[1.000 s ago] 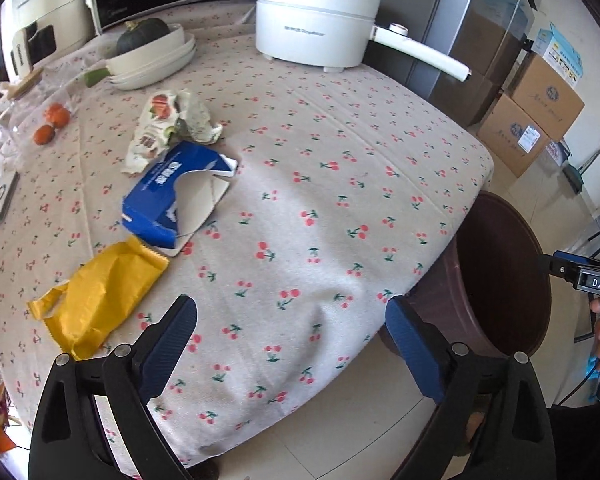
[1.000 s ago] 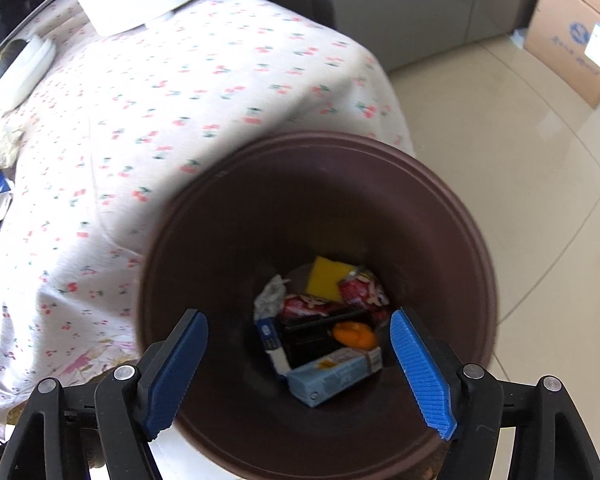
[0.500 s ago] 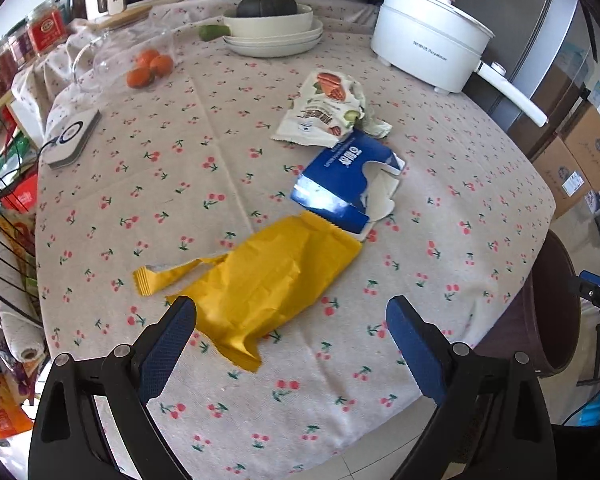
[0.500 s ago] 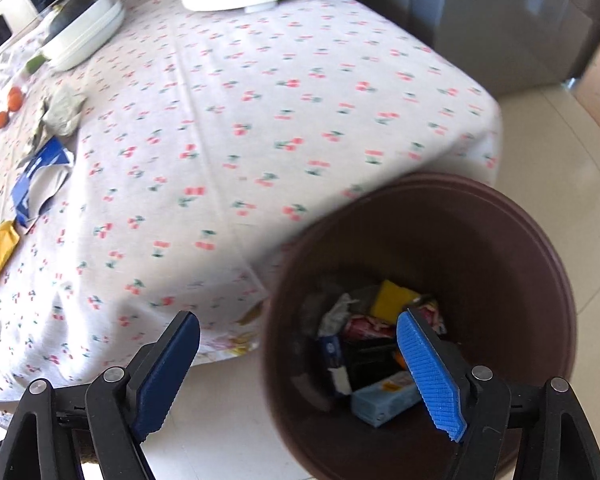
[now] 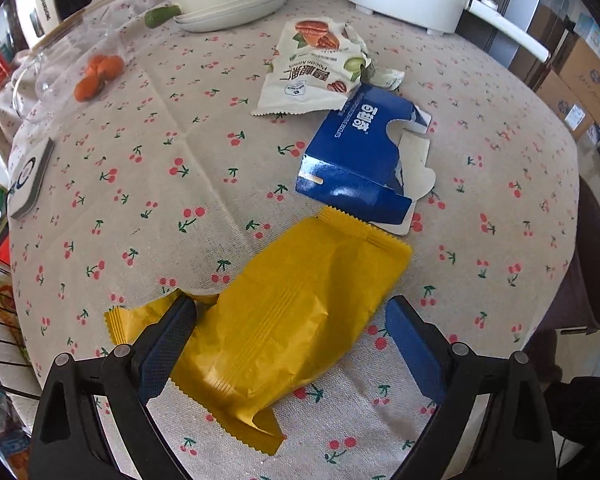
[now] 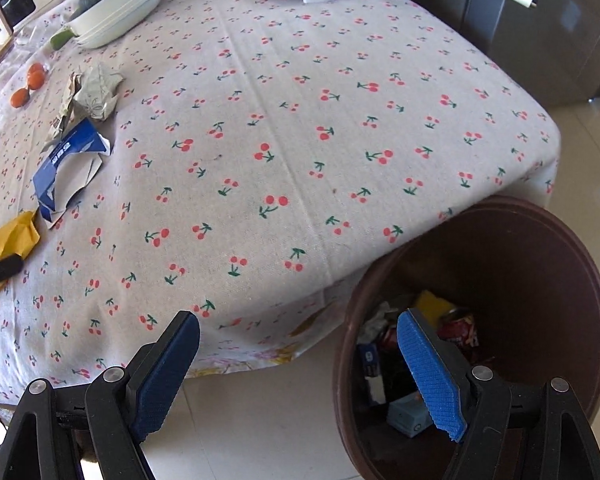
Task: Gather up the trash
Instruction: 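Reach the left tool to the yellow snack bag and grasp it, then grasp the blue biscuit box with the right tool while the left tool lifts the yellow bag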
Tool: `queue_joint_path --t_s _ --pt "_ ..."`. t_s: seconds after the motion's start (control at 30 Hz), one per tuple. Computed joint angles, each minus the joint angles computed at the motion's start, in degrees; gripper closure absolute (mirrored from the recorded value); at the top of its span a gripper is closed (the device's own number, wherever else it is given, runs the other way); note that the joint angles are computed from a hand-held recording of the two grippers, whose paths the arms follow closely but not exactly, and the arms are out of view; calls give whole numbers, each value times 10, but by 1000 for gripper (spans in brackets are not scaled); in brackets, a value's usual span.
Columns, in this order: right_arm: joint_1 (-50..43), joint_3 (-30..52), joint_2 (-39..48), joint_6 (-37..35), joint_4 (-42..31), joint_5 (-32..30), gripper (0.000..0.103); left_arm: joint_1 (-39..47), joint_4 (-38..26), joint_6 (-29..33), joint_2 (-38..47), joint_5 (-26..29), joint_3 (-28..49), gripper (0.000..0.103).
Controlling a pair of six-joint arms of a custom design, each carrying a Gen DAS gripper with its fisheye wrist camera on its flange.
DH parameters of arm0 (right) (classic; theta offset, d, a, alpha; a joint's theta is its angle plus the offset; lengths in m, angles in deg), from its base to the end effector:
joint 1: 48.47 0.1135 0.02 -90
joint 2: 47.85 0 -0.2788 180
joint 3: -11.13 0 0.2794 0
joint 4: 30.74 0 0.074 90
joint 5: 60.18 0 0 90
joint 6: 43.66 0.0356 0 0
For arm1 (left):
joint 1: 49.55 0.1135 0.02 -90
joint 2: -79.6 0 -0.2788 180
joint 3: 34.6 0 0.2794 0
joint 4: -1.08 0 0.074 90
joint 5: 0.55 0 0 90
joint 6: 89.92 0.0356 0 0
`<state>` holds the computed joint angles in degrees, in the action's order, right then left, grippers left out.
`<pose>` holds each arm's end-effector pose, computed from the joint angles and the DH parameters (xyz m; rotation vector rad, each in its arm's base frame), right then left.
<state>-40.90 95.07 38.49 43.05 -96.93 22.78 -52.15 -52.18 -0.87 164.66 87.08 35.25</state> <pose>0.3179 0.0466 0.2782 -0.2939 2.7513 0.1896 0.3056 -0.0124 0.2160 0.0289 2.7644 0.0409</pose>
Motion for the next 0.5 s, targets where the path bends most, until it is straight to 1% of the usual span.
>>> queue_joint_path --t_s 0.03,0.13,0.2,0.23,0.3,0.33,0.37,0.4,0.43,0.47,0.5 --pt "2 1 2 1 0 0 18 2 2 -2 -1 3 0 7" --pt "7 2 4 1 0 5 18 8 -4 -18 0 7 4 15" --pt "12 4 7 2 3 12 18 12 -4 -21 -5 5 2 26" --pt "15 4 8 4 4 17 18 15 -4 -24 -11 5 -1 29" --pt "20 4 9 9 6 20 18 22 -6 -32 -18 3 -4 49" --pt "24 5 11 13 6 20 18 27 -8 -36 -21 6 -5 53" --pt "29 6 12 17 6 20 18 34 -8 -40 -26 12 -8 62" --pt "34 7 13 21 7 21 18 41 -9 -42 -29 18 -10 67" --pt "40 8 13 25 8 22 18 46 -9 -45 -35 24 -13 69" --pt "48 8 14 29 9 24 18 51 -9 -46 -39 28 -16 80" --pt "55 9 15 34 10 25 18 55 -12 -47 -42 30 -18 85"
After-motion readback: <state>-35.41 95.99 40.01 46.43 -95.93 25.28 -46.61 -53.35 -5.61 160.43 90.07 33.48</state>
